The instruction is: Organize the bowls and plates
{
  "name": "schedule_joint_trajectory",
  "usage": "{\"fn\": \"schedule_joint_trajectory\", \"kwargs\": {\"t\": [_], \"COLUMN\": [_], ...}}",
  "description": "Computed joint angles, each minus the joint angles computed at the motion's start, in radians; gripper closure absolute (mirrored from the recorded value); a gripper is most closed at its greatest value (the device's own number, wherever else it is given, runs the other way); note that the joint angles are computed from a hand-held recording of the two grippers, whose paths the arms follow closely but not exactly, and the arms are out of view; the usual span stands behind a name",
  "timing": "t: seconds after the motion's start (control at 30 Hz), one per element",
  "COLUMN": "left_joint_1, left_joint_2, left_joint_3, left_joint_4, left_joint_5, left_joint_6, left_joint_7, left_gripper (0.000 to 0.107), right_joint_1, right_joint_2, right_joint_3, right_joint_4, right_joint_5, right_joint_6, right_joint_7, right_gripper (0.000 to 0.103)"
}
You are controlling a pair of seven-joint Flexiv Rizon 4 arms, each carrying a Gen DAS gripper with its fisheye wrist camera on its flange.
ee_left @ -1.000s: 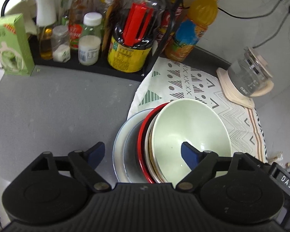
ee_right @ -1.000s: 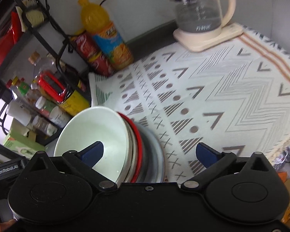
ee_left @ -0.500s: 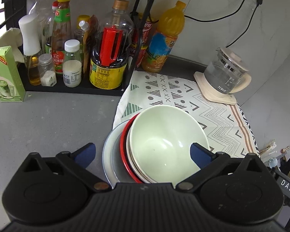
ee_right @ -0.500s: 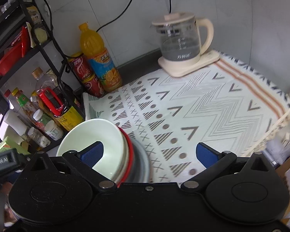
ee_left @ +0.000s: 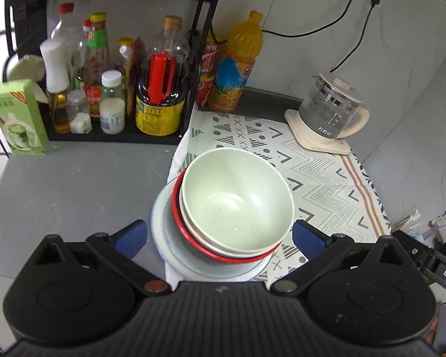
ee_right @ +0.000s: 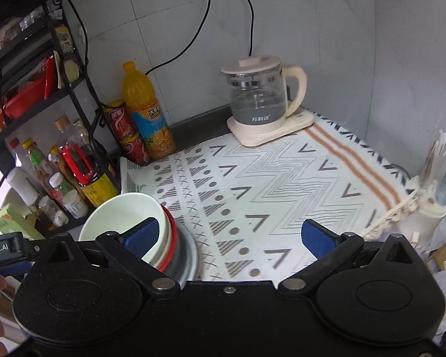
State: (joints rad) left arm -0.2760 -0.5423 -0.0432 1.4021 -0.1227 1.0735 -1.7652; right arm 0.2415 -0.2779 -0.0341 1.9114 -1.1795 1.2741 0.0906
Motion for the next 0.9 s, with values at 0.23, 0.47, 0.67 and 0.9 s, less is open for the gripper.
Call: {"fn": "schedule_joint_trajectory", "kwargs": {"t": [0.23, 0.47, 0.67, 0.9], "left_joint_1": [-0.04, -0.071, -0.088, -0.097], "left_joint_2": [0.086, 0.174, 0.237, 0.284], "left_joint_3": [0.043, 0.064, 0.064, 0.055], "left_joint_4": [0.1, 0.205, 0.29, 0.354], "left_joint_5": [0.077, 0.164, 0.24, 0.305], "left_joint_6": [0.036, 0.057, 0.104, 0.143], "left_joint_7": [-0.072, -0.165, -0.235, -0.299], "left_gripper": [0.004, 0.004, 0.004, 0.004], "right_joint_1": [-0.035, -0.085, -0.143, -0.191], "right_joint_2": [0.07, 0.144, 0.198, 0.244], "right_joint_3": [0.015, 0.054, 0.079, 0.097], "right_joint_4": [0.072, 0.144, 0.206, 0.257], "right_joint_5": [-0.12, -0.241, -0.331, -0.423], "right_joint_6": [0.032, 0.027, 0.082, 0.126], "right_joint_7": [0.038, 0.098, 0.149, 0.202], "right_gripper": [0.0, 0.0, 0.0, 0.0]}}
